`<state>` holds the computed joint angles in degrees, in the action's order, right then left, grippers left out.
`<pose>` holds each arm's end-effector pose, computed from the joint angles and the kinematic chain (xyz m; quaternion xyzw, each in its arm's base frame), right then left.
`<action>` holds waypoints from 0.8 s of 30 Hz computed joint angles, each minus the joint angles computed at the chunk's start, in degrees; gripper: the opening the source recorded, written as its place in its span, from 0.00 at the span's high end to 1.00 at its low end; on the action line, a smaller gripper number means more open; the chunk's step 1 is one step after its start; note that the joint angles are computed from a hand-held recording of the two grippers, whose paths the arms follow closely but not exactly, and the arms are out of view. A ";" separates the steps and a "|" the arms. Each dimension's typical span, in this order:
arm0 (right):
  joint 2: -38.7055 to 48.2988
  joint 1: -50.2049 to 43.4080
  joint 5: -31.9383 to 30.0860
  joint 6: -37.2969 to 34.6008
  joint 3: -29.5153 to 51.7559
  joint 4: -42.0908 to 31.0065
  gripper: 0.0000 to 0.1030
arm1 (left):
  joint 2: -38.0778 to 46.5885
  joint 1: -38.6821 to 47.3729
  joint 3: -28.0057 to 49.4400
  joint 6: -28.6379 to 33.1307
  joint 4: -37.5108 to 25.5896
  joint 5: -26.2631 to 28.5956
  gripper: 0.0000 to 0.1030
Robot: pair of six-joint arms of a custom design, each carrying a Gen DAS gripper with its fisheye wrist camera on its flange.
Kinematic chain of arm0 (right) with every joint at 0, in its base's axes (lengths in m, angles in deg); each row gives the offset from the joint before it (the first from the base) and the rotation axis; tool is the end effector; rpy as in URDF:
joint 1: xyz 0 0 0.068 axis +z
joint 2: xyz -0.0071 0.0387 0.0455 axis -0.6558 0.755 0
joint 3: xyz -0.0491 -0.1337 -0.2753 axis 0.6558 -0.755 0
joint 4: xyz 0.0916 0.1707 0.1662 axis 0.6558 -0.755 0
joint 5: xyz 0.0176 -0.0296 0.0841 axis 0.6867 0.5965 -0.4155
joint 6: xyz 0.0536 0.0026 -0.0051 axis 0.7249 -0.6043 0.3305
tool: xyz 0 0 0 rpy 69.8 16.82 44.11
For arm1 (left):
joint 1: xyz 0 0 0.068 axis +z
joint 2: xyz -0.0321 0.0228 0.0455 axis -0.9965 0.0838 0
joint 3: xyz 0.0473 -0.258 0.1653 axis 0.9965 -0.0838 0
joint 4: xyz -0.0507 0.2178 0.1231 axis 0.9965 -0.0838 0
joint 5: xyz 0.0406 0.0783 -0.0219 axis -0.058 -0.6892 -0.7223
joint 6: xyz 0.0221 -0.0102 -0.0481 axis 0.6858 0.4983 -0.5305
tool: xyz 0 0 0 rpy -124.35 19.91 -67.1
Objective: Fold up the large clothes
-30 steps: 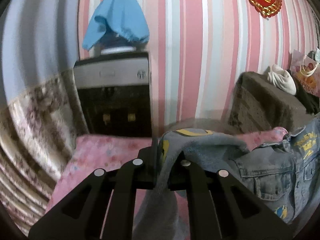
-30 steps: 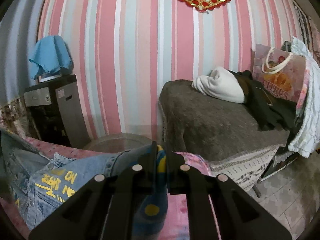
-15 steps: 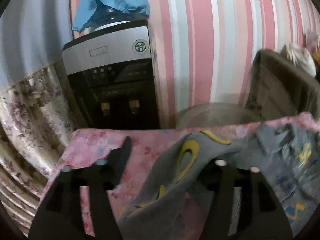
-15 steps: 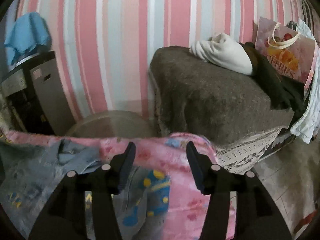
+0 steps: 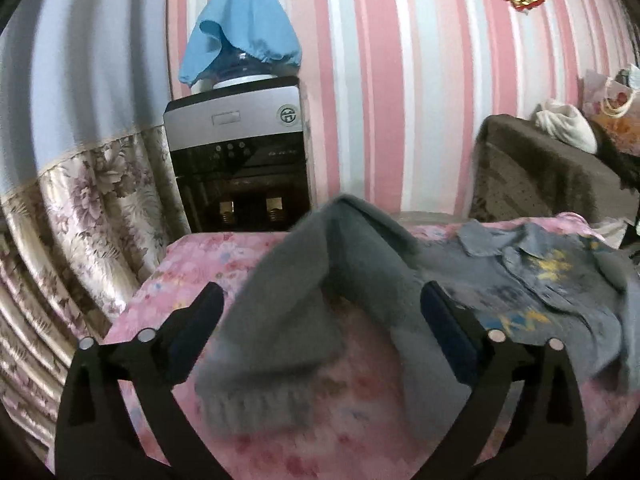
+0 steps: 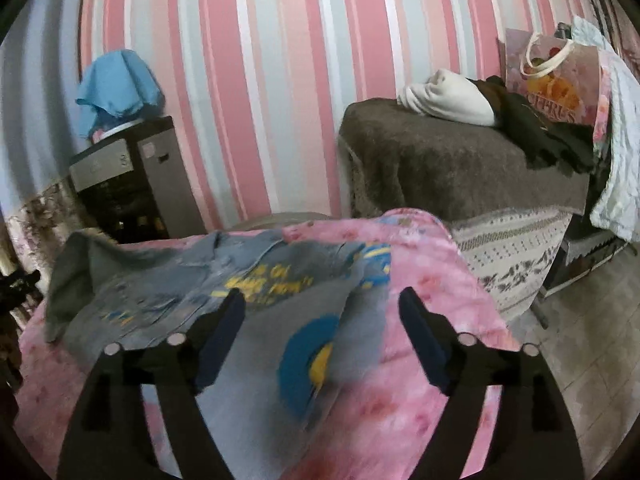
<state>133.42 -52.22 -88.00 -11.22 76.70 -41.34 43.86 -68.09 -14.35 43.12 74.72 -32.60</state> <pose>0.2325 -0.0342 0.2752 -0.0178 0.8683 0.0875 0.4879 0.2555 0.0738 0.2421 -0.0318 0.8521 0.0615 0.5188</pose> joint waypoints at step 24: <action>-8.66 21.60 1.28 10.82 -22.21 7.02 0.12 | -11.05 -14.14 -21.16 -5.98 1.33 -8.83 0.03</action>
<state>124.76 -30.62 -86.72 -0.40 54.50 -34.32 32.81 -82.23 -35.51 37.14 76.05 -41.43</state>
